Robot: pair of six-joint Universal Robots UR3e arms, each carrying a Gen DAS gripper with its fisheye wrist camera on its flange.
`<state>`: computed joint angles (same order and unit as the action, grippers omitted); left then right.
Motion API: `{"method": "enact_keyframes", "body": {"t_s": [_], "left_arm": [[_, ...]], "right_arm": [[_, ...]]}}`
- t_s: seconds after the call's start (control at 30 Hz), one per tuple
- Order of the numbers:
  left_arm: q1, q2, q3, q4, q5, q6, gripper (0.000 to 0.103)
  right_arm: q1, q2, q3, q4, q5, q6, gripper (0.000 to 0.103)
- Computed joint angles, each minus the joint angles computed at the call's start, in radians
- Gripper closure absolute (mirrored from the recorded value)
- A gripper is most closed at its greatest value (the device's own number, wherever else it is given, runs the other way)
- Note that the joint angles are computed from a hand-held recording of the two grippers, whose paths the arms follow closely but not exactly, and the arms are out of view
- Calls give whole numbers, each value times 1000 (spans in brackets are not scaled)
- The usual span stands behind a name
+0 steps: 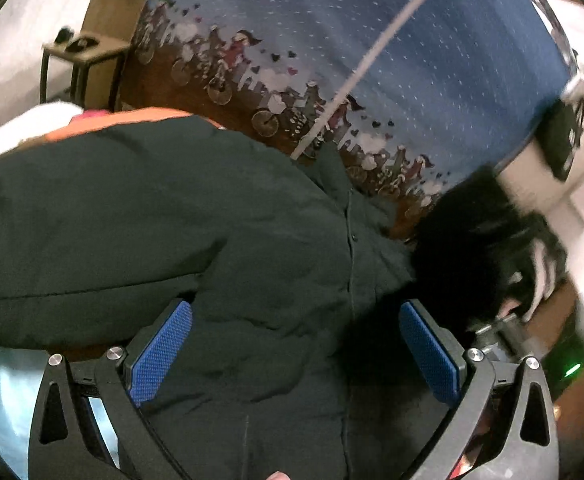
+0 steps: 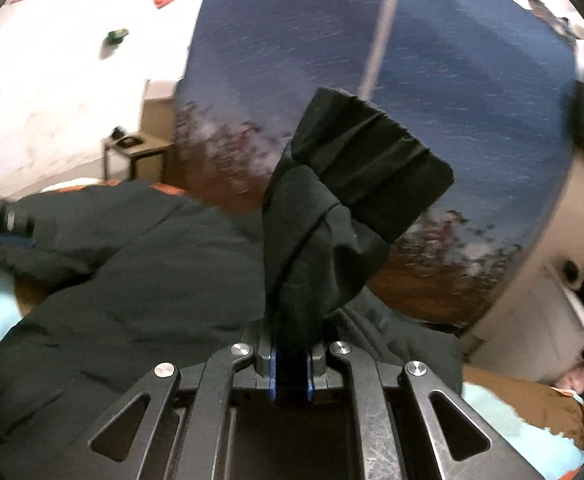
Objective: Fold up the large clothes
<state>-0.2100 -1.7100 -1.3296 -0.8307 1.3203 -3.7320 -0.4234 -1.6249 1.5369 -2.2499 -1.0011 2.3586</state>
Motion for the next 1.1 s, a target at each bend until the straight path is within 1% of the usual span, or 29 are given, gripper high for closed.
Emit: {"method": "enact_keyframes", "body": {"t_s": [0.03, 0.07, 0.17, 0.23, 0.27, 0.33, 0.4, 0.47, 0.5, 0.57, 0.63, 0.7, 0.73, 0.8, 0.83, 0.9, 0.97, 1.0, 1.1], "left_arm": [[21, 16, -24, 6, -28, 0, 1], [39, 33, -49, 8, -54, 3, 1], [86, 47, -95, 14, -142, -2, 1], [108, 29, -105, 33, -194, -15, 1], [112, 14, -102, 43, -210, -21, 1], [113, -22, -83, 60, -228, -37, 1], [103, -64, -40, 58, -219, -45, 1], [90, -111, 11, 46, -200, -40, 1], [83, -127, 25, 44, -188, -35, 1], [55, -172, 82, 9, -141, -18, 1], [24, -203, 118, -36, -77, -5, 1], [-1, -225, 130, -58, -22, -4, 1], [-15, -236, 129, -61, 9, -4, 1], [-38, -251, 124, -66, 64, -3, 1], [-51, -259, 121, -62, 91, 3, 1], [-82, -283, 147, -79, 153, 13, 1], [-124, -336, 232, -132, 232, 22, 1], [-151, -363, 269, -154, 287, 29, 1], [-199, -420, 325, -172, 384, 43, 1]], "right_arm": [[47, 14, 22, -20, -31, 17, 93], [72, -11, 63, -27, -48, 23, 93], [174, 28, 129, -116, -136, 63, 93], [204, 45, 184, -180, -173, 64, 93], [206, 18, 240, -204, -184, 53, 92], [216, 32, 267, -228, -195, 47, 88], [197, 30, 269, -162, -151, 2, 70], [148, -22, 314, -109, -89, -66, 29], [102, -62, 334, -50, -23, -124, 23], [9, -140, 350, 91, 72, -235, 21], [-94, -201, 352, 210, 141, -314, 21], [-192, -201, 322, 271, 186, -353, 21], [-219, -215, 324, 268, 191, -349, 21], [-270, -156, 305, 156, 182, -298, 21], [-281, -99, 275, 81, 155, -241, 21], [-294, 26, 183, -1, 96, -127, 21], [-298, 133, 102, -58, 43, -31, 21], [-295, 195, 52, -76, 10, 14, 22], [-285, 315, -47, -85, -65, 81, 32]]}}
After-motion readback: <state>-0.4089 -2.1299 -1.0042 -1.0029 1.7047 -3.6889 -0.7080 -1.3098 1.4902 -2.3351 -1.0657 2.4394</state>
